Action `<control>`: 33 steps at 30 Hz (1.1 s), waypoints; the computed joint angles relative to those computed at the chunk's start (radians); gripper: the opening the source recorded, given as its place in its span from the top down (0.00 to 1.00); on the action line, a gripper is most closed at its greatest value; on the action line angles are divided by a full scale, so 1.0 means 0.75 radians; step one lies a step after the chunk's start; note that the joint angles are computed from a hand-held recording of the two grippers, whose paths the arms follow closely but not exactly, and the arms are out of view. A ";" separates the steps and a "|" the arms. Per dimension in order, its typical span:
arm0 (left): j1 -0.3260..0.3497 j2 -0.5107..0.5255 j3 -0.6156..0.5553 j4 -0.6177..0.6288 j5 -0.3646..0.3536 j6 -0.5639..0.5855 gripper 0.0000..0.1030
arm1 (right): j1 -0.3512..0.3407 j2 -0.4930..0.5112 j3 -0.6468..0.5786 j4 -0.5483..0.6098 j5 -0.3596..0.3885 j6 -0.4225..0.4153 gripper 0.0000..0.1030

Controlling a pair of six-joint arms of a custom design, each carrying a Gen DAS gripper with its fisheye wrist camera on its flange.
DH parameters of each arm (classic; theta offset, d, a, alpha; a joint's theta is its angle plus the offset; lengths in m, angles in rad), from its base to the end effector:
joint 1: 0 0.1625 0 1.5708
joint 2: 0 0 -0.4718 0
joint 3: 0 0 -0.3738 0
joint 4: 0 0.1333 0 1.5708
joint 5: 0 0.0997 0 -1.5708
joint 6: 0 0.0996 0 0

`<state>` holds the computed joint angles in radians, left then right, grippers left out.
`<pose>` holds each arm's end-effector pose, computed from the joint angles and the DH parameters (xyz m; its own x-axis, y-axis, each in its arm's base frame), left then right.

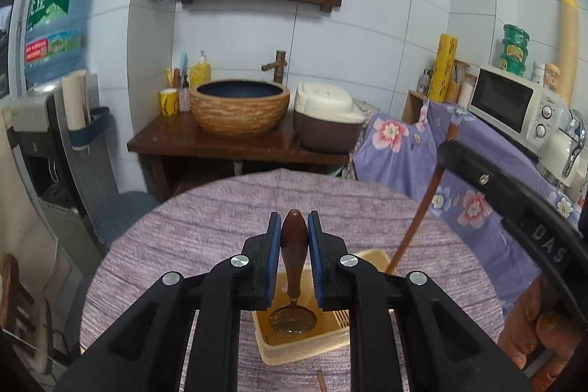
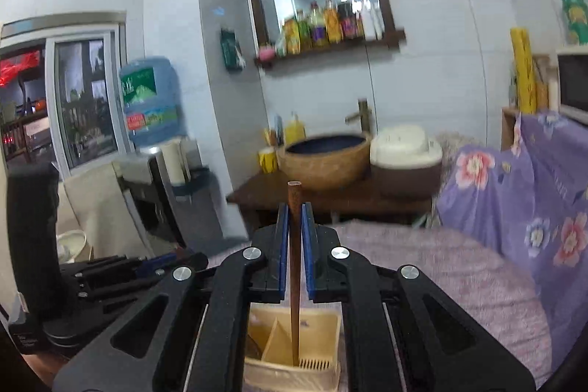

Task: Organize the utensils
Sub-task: 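Lift the spoon with the left tool while the right tool carries a brown chopstick into the caddy, then open the right tool to drop the chopstick into the caddy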

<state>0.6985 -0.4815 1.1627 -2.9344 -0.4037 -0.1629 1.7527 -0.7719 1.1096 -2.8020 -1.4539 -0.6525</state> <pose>-0.4761 -0.6935 0.1781 -0.7839 -0.1521 -0.6019 0.4734 0.4808 -0.7381 0.2927 -0.7904 0.3834 -0.6942 -0.5880 0.4151 -0.6732 0.3264 -0.6636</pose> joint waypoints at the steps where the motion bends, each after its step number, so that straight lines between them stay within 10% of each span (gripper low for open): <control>1: 0.007 -0.007 0.017 0.033 -0.015 -0.041 0.85 | -0.006 0.003 0.001 0.022 -0.020 0.017 0.92; 12: 0.034 -0.042 0.106 0.157 -0.062 -0.189 0.83 | -0.023 0.017 0.012 0.162 -0.128 -0.006 0.92; 16: 0.016 -0.051 0.145 0.045 -0.054 -0.131 0.57 | -0.027 -0.006 0.055 0.135 -0.130 -0.024 0.91; 21: -0.031 -0.072 0.256 -0.124 -0.009 -0.058 0.36 | -0.041 -0.077 0.176 0.059 -0.154 -0.024 0.38; 28: -0.097 -0.160 0.610 -0.263 -0.049 -0.048 0.28 | -0.097 -0.224 0.446 0.033 -0.310 -0.076 0.38; 33: -0.102 -0.248 0.827 -0.173 -0.284 -0.189 0.29 | -0.163 -0.295 0.616 -0.019 -0.387 -0.077 0.38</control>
<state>0.6217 -0.6674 1.7830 -3.0645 -0.6164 -0.3045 1.6301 -0.9932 1.5719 -2.8159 -1.7445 -0.7104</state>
